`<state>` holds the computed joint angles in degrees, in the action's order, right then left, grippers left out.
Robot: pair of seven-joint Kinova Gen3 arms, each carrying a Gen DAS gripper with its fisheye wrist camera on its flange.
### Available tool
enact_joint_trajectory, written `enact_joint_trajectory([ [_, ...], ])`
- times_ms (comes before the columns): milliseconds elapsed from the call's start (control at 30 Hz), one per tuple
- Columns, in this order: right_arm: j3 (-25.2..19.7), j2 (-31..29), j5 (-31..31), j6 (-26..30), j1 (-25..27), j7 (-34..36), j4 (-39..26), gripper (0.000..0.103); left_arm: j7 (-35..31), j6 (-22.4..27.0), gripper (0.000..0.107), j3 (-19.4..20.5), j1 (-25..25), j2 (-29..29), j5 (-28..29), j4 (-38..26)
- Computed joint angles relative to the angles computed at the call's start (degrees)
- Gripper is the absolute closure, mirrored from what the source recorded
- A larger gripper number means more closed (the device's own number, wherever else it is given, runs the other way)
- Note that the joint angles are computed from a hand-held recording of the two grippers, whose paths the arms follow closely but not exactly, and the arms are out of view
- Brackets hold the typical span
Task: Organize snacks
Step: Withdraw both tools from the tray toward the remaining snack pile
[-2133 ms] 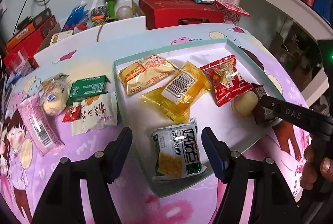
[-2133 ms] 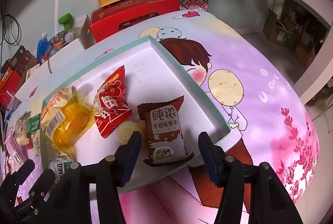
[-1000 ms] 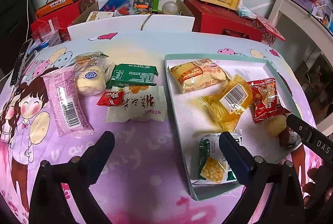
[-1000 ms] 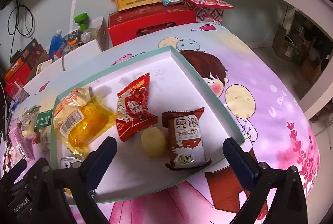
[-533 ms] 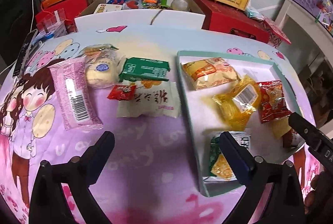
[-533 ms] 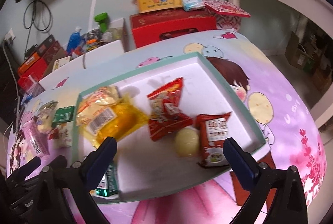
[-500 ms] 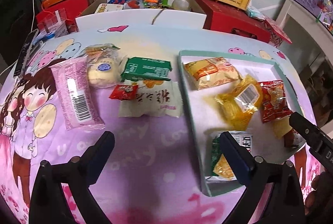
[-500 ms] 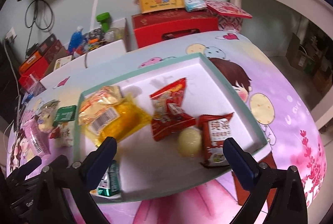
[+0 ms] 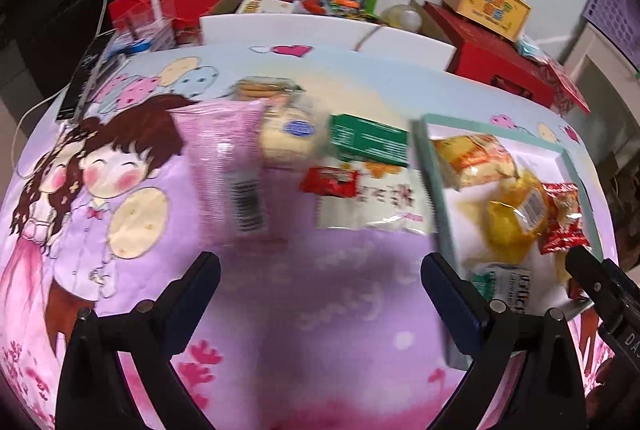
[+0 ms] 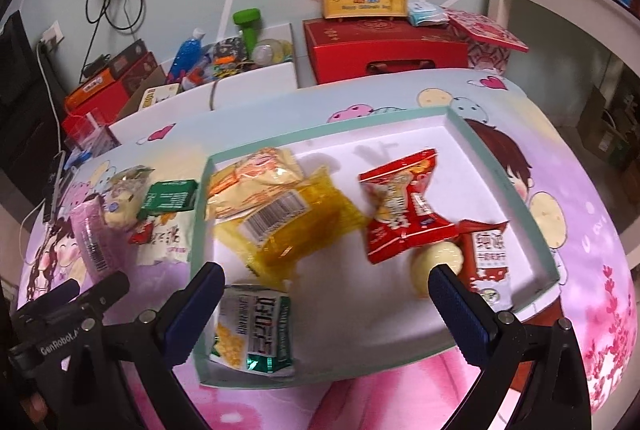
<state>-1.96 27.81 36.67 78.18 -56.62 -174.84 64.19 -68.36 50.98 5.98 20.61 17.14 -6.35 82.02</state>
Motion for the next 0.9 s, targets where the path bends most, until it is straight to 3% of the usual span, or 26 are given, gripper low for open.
enact_joint_trajectory([
  [533,1.4,3.9,-1.7,0.0,-0.4,4.1,-6.5,0.000,1.2,-1.0,0.007,-2.4,-7.5,-2.1,2.5,2.7],
  [900,2.5,5.9,-2.6,-3.1,-0.7,6.6,-9.2,0.000,-1.1,-0.3,0.007,-2.6,-10.3,-1.9,3.1,2.1],
])
